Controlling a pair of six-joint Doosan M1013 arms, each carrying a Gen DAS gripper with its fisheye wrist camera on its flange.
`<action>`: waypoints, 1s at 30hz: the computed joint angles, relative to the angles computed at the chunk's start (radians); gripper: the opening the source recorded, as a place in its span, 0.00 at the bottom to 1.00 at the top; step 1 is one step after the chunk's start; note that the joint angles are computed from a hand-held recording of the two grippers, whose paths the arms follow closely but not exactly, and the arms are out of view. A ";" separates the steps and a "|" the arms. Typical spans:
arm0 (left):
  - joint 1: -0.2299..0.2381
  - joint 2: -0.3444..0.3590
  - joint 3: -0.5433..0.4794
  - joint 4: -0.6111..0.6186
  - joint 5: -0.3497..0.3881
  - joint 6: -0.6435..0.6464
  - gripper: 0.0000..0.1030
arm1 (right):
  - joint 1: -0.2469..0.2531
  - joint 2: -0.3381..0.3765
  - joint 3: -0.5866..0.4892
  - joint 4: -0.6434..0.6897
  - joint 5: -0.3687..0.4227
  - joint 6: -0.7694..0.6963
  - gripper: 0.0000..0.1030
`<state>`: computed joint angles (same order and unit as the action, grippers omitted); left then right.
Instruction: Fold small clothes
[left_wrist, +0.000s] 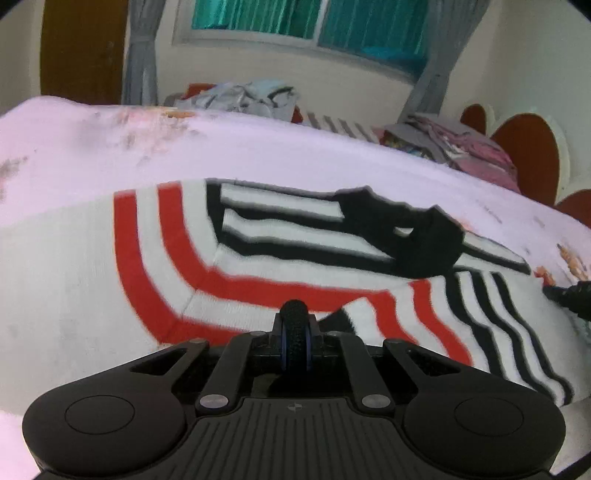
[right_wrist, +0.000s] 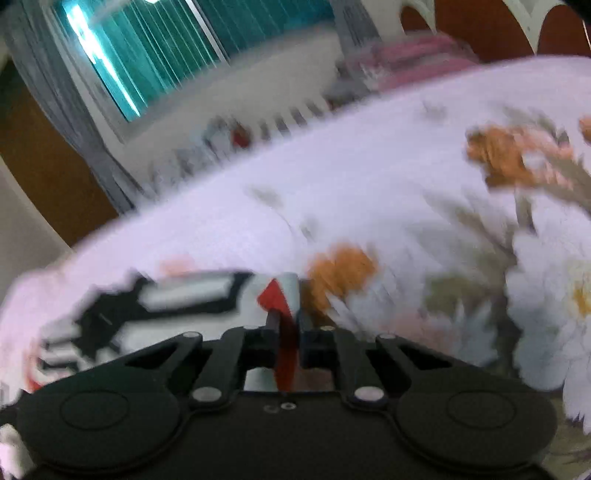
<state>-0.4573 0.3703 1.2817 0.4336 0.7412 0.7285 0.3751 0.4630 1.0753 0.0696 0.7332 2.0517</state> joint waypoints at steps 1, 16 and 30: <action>0.001 0.000 0.000 -0.004 -0.001 0.005 0.08 | -0.001 0.000 -0.003 0.000 0.007 0.005 0.09; -0.071 0.116 -0.204 -0.064 0.092 0.206 0.58 | 0.105 0.037 -0.105 0.004 0.099 -0.382 0.37; -0.096 0.043 -0.115 0.053 0.107 0.068 0.58 | 0.088 -0.047 -0.043 -0.106 0.176 -0.255 0.26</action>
<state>-0.5534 0.4133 1.1665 0.4864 0.8487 0.7968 0.4632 0.4160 1.0321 -0.0369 0.9095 1.7962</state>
